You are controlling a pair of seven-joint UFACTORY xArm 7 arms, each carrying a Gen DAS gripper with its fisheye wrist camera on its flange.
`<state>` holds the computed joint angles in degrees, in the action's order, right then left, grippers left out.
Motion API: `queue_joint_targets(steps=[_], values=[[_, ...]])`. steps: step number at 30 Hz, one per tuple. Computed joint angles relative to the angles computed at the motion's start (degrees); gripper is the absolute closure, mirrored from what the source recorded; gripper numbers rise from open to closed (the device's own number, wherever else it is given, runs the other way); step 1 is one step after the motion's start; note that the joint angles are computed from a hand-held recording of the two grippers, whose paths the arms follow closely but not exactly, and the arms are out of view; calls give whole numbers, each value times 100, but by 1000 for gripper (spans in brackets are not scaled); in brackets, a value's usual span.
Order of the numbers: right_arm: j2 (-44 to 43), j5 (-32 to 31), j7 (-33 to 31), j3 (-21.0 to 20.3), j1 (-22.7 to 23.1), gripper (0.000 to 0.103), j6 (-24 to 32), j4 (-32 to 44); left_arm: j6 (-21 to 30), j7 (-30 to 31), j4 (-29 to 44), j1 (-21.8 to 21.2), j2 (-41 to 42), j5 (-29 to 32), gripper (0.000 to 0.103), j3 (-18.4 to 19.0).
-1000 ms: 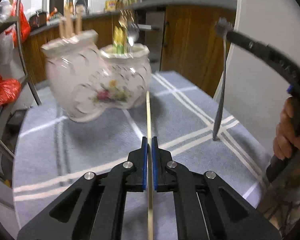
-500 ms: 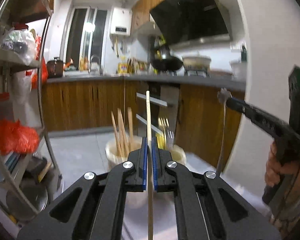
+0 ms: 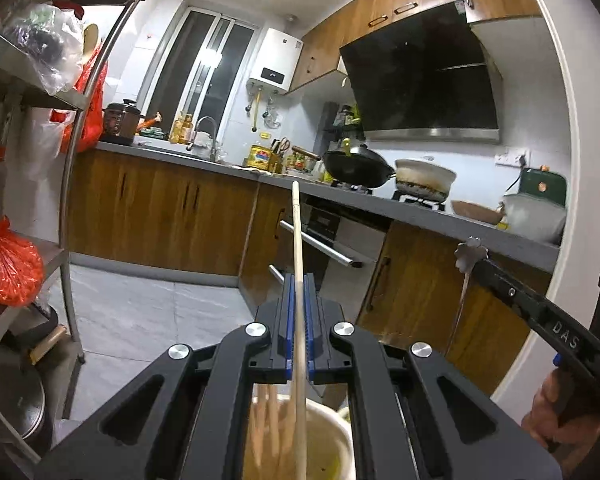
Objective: Organize utensils
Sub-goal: 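Lower chopstick into large pot with left tool while right tool drops spoon into small pot, then open both tools and withdraw them back from the pots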
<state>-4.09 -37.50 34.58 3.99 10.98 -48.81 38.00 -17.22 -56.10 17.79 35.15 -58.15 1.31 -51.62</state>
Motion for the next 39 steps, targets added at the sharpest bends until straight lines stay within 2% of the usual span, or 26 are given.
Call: queue_joint_targets(steps=[3, 6, 10, 12, 15, 20, 21, 24, 28, 30, 33, 36, 37, 38, 39], values=[[138, -19, 8, 24, 13, 101, 133, 17, 54, -83, -44, 175, -185, -11, 99, -267], [278, -511, 460, -52, -85, 101, 271, 117, 211, -120, -197, -8, -392, 109, 99, -302], [280, -903, 776, -68, -198, 101, 390, 68, 660, -123, -463, -541, -803, 388, 99, -81], [264, -1067, 847, -59, -220, 101, 481, 32, 876, -145, -589, -881, -853, 547, 99, 143], [188, -1116, 810, -18, -194, 101, 684, -50, 1275, -214, -698, -1320, -926, 756, 99, 400], [-25, -1090, 679, -38, -136, 100, 823, -282, 1969, -429, -787, -1862, -1189, 1093, 99, 569], [-82, -1151, 714, -65, -126, 99, 853, -315, 2063, -461, -800, -1961, -1209, 1155, 99, 630], [-298, -1336, 825, -171, -109, 85, 903, -462, 2496, -557, -820, -2349, -1343, 1322, 99, 827], [-660, -1603, 889, -369, -104, 82, 870, -820, 3187, -710, -819, -2922, -1546, 1522, 99, 980], [-800, -1809, 923, -469, -112, 79, 890, -980, 3601, -821, -828, -3271, -1634, 1588, 99, 993], [-1028, -1872, 654, -537, -140, 77, 938, -1304, 4028, -1063, -876, -3729, -1698, 1653, 99, 969], [-1180, -1976, 387, -626, -136, 70, 917, -1573, 4443, -1291, -883, -4071, -1666, 1768, 97, 833], [-1196, -1979, 304, -647, -132, 66, 888, -1633, 4590, -1363, -874, -4172, -1618, 1810, 96, 761], [-1218, -1936, 138, -646, -146, 64, 846, -1733, 4683, -1425, -857, -4234, -1576, 1860, 91, 733], [-1247, -1858, -8, -635, -150, 56, 814, -1823, 4756, -1496, -848, -4290, -1533, 1908, 83, 707]])
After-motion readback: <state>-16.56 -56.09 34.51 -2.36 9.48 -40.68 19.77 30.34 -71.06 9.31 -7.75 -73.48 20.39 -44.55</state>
